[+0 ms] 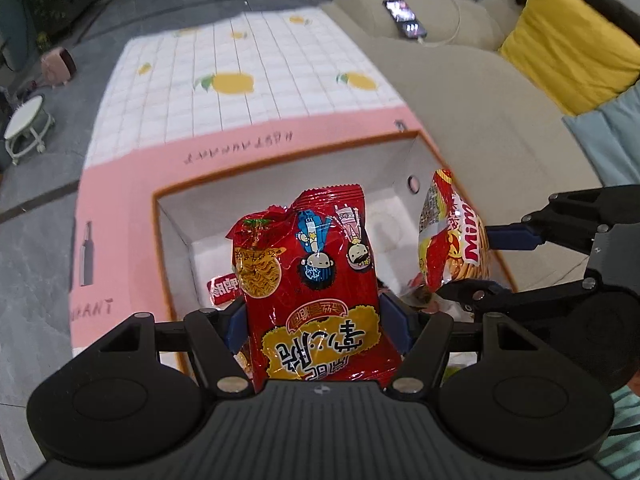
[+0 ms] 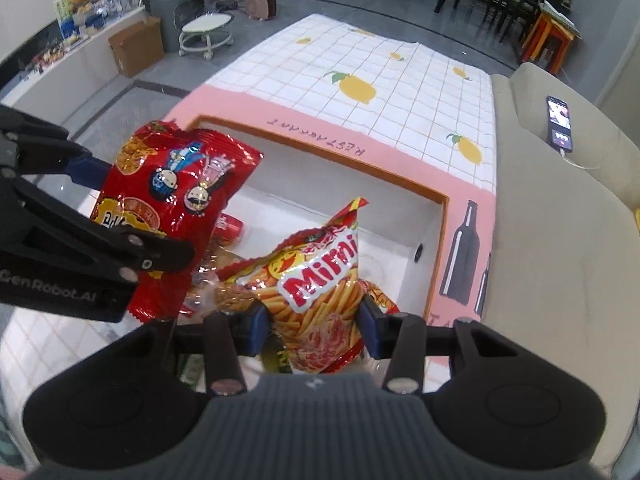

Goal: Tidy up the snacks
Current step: 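Carry red packet in left tool while right tool carries Mimi bag over box, then open left tool releasing red packet while right tool releases Mimi bag in box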

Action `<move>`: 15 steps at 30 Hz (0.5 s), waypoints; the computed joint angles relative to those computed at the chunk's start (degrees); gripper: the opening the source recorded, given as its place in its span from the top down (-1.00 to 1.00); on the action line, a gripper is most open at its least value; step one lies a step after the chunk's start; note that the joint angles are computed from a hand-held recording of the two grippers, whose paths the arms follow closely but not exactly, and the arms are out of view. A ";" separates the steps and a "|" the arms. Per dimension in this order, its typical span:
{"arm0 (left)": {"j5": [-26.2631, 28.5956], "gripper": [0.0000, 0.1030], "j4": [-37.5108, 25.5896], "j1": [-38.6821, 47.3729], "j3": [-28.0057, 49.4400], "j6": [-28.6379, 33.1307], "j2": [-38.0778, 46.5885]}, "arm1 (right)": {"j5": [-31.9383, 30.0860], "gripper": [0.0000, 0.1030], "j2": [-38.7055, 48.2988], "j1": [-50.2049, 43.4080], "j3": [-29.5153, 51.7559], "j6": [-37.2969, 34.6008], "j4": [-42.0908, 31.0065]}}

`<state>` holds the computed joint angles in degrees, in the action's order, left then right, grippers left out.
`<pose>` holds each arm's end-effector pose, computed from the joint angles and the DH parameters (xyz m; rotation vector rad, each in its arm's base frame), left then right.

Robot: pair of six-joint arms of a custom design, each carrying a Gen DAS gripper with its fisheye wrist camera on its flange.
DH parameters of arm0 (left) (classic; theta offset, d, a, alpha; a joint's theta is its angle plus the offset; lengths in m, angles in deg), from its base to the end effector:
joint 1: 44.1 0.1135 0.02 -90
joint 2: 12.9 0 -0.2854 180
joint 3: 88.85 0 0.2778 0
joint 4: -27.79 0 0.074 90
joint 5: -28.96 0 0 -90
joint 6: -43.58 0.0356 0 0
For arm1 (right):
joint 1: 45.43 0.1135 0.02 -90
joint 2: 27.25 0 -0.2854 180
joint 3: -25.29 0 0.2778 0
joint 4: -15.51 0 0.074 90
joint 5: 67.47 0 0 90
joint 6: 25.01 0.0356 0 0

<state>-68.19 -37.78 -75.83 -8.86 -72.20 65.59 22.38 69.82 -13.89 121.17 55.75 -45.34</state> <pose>0.2478 -0.1480 0.3021 0.1007 2.6805 -0.1501 0.3274 0.2011 0.2942 -0.9277 2.4933 0.1315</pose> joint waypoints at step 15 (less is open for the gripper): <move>5.07 -0.48 8.66 6.36 -1.90 6.38 13.43 | 3.67 0.15 15.43 1.23 6.42 -5.08 0.07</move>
